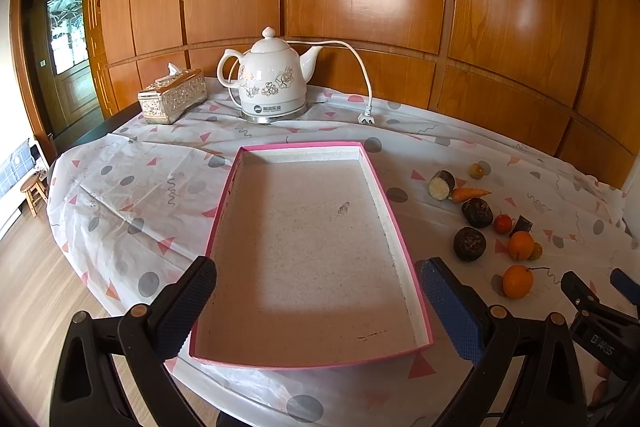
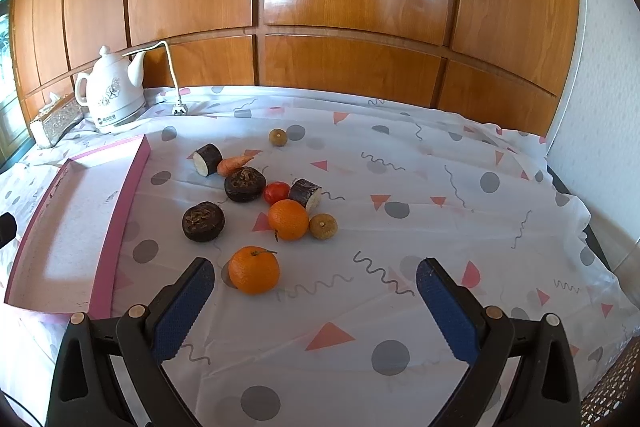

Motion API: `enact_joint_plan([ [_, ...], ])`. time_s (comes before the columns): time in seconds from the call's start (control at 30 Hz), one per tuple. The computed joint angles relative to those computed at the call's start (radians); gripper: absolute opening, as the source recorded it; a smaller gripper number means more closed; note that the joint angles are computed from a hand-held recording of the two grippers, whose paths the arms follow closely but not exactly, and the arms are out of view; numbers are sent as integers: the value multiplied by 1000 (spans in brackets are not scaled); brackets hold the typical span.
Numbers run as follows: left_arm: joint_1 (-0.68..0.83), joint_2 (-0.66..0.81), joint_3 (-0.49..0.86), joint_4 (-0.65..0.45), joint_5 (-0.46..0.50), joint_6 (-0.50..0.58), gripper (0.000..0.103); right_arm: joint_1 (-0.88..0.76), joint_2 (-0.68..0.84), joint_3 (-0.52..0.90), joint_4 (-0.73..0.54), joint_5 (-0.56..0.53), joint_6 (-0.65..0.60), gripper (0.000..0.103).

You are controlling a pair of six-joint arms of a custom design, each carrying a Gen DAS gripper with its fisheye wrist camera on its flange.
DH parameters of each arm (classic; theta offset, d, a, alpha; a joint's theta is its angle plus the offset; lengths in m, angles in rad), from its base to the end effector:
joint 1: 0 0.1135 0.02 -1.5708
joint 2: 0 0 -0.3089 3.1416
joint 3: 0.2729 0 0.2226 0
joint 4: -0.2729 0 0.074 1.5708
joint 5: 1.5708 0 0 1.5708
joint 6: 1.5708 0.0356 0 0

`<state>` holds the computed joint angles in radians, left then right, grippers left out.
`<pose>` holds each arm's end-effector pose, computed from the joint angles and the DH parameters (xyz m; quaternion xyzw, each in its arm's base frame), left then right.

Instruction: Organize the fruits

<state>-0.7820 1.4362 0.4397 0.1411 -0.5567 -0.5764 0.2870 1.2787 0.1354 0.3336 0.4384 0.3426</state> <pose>0.1649 -0.1373 0.1936 -0.0033 0.9058 -0.0112 0.4236 0.1460 0.0273 0.1622 0.1059 0.9036 -0.0797 0.4072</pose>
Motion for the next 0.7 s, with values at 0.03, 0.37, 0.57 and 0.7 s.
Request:
enact_joint_plan([
  [0.03, -2, 1, 0, 1, -2, -1, 103, 0, 1, 0, 1, 1, 0, 103],
  [0.37, -5, 0, -4, 5, -4, -2, 103, 5, -7, 1, -4, 4, -3, 103],
  [0.57, -2, -8, -4, 0, -2, 3, 103, 4, -7, 0, -2, 4, -1, 103],
  [0.7, -5, -7, 0, -6, -2, 2, 103, -5, -11, 2, -5, 0, -7, 103],
])
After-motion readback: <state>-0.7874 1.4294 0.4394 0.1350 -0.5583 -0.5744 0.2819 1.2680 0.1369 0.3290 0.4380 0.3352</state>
